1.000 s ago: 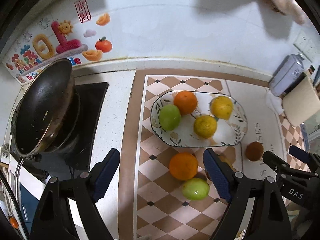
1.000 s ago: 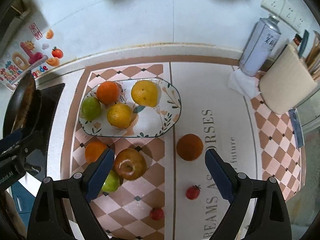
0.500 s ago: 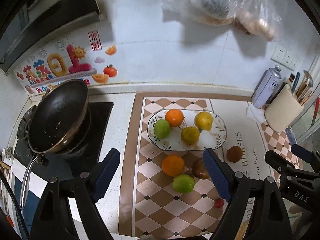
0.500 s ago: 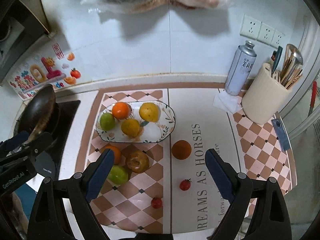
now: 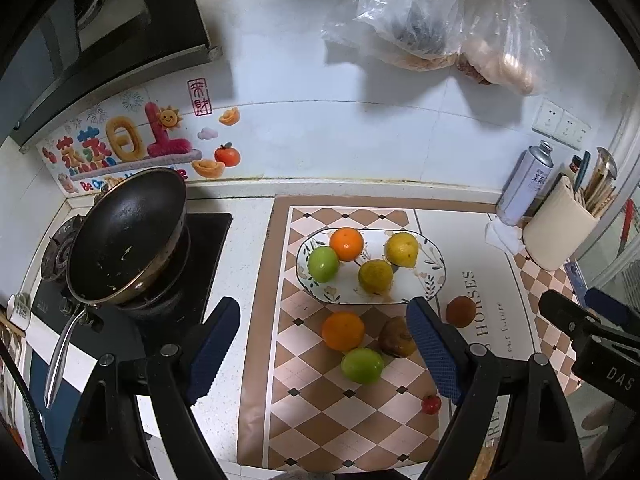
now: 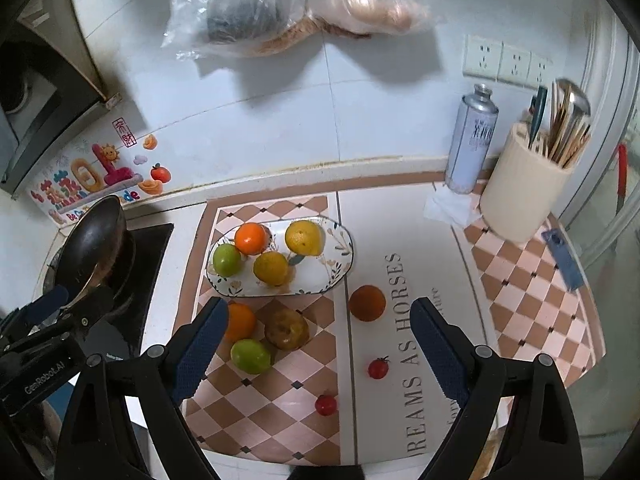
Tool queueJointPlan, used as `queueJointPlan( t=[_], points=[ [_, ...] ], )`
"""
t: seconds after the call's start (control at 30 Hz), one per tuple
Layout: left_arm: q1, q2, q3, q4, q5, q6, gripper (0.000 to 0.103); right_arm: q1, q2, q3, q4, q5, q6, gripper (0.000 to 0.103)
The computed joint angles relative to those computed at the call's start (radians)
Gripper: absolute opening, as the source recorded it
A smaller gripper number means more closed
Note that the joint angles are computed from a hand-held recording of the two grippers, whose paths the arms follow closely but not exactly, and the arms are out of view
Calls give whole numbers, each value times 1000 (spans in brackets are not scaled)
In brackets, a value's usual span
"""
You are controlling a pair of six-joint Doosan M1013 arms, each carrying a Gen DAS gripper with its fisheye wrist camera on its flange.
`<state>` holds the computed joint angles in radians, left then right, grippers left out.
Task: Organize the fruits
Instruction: 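Raise both tools and move toward the orange and brown pear, then grasp the orange with the left tool while the right tool grasps the brown pear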
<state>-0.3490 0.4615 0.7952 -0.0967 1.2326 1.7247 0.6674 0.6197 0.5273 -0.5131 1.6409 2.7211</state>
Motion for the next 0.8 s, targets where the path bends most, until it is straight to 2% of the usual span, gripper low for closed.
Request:
queueJointPlan(
  t=[0.1,0.13,0.17,0.2,0.4,0.53,0.67,0.77,0.8],
  points=[
    [-3,15,-7,36,13,-24,85,-20,-18,59,53,-49,15,94],
    [-4,25,-14,48,28,-29,88,-30,-24,84,83,-74,17,94],
    [-5,38,-25,61,50,-35,98,-42,-30,112,121,-104,21,94],
    [-5,57,-43,75,81,-43,100,-57,-35,143,169,-137,24,94],
    [-1,151,-121,133,211,-104,100,-135,-26,286,434,-309,11,94],
    [6,248,-233,104,366,-148,100,-173,10,325,563,-369,-22,86],
    [8,353,-370,43,530,-198,100,-197,45,330,657,-384,-70,83],
    [-2,438,-486,20,638,-216,100,-208,55,349,736,-426,-129,71],
    [-6,460,-521,19,665,-217,100,-210,55,353,748,-436,-138,71]
  ],
)
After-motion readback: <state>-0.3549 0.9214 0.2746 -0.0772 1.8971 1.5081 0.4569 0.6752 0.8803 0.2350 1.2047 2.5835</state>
